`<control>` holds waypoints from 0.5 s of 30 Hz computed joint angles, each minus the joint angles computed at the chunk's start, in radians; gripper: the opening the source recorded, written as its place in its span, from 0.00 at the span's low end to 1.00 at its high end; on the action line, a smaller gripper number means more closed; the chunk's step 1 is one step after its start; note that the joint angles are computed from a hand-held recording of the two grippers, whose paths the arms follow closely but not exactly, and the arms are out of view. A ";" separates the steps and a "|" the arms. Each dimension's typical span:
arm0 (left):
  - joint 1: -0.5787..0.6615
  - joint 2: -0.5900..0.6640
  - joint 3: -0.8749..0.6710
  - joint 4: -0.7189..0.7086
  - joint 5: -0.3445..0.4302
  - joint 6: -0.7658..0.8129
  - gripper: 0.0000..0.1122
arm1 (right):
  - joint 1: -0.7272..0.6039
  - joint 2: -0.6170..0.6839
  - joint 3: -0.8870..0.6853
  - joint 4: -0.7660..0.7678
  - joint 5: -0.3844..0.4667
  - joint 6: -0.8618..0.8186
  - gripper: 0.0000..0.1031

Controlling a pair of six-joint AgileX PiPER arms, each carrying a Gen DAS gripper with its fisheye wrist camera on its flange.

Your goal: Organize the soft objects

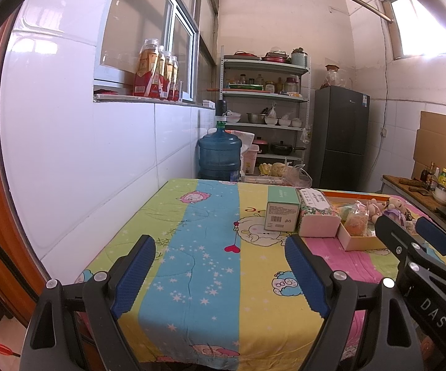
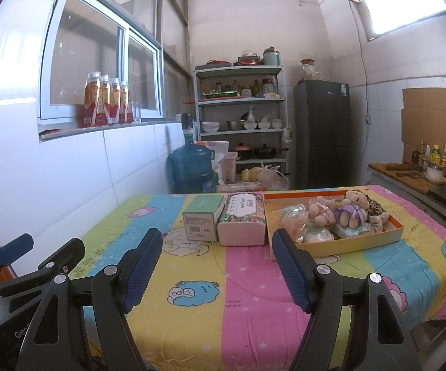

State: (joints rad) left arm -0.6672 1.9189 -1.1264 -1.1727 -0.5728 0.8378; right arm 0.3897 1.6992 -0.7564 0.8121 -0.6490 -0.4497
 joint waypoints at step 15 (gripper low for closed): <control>-0.003 0.000 0.002 -0.001 -0.002 -0.002 0.77 | 0.001 0.000 0.001 0.000 -0.002 0.000 0.73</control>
